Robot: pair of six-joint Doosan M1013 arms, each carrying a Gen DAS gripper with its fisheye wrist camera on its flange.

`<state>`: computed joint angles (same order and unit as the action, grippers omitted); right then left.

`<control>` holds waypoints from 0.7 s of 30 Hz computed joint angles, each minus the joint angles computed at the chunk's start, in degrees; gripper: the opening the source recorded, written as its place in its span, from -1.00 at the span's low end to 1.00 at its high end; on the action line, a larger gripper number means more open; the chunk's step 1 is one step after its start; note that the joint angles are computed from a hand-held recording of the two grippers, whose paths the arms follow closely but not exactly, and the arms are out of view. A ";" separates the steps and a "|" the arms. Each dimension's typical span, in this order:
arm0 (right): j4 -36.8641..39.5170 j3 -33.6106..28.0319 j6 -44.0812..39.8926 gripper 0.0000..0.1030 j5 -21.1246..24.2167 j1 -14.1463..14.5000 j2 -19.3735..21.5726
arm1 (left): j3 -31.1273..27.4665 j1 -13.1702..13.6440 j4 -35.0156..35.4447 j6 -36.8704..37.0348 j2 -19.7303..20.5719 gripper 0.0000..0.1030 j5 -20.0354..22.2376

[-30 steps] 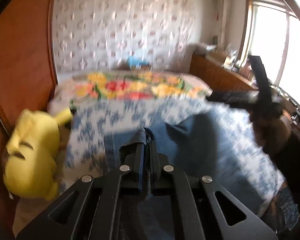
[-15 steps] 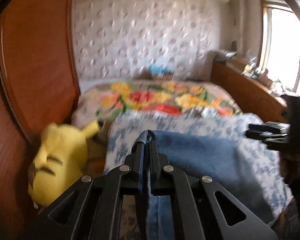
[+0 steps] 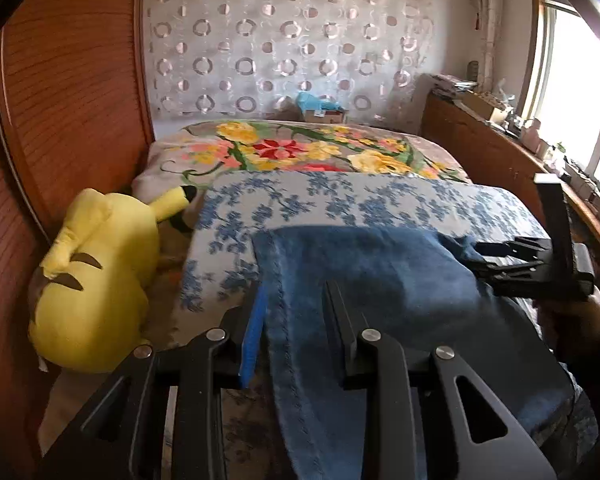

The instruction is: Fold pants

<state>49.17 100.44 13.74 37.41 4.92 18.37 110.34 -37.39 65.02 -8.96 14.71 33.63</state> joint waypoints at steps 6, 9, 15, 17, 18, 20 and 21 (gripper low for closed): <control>0.11 -0.56 1.69 0.25 1.60 -0.44 0.60 | 0.89 -0.97 1.02 -2.44 0.73 -0.41 -2.55; 0.67 0.25 1.36 0.25 1.61 -1.06 -0.21 | 1.30 -1.81 2.20 -4.03 0.77 -0.41 -2.84; 6.50 4.30 -4.54 0.25 5.53 -4.66 -4.11 | 1.76 -3.99 5.97 -7.62 0.28 0.01 -2.35; 8.09 5.84 -6.56 0.25 7.39 -5.96 -5.18 | 2.12 -4.82 8.73 -10.28 0.09 0.39 -2.73; 8.66 6.74 -7.83 0.25 8.13 -6.56 -5.80 | 2.28 -5.10 9.71 -11.40 0.01 0.45 -3.12; 9.44 8.56 -9.91 0.25 9.12 -7.56 -6.94 | 2.41 -5.94 10.69 -12.93 0.08 0.47 -3.08; 9.96 9.71 -11.19 0.25 9.36 -8.06 -7.56 | 2.45 -6.29 11.04 -13.48 0.18 0.47 -2.95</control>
<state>59.13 110.15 2.55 46.77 -3.13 10.80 112.78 -43.67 76.06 -22.44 14.89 30.68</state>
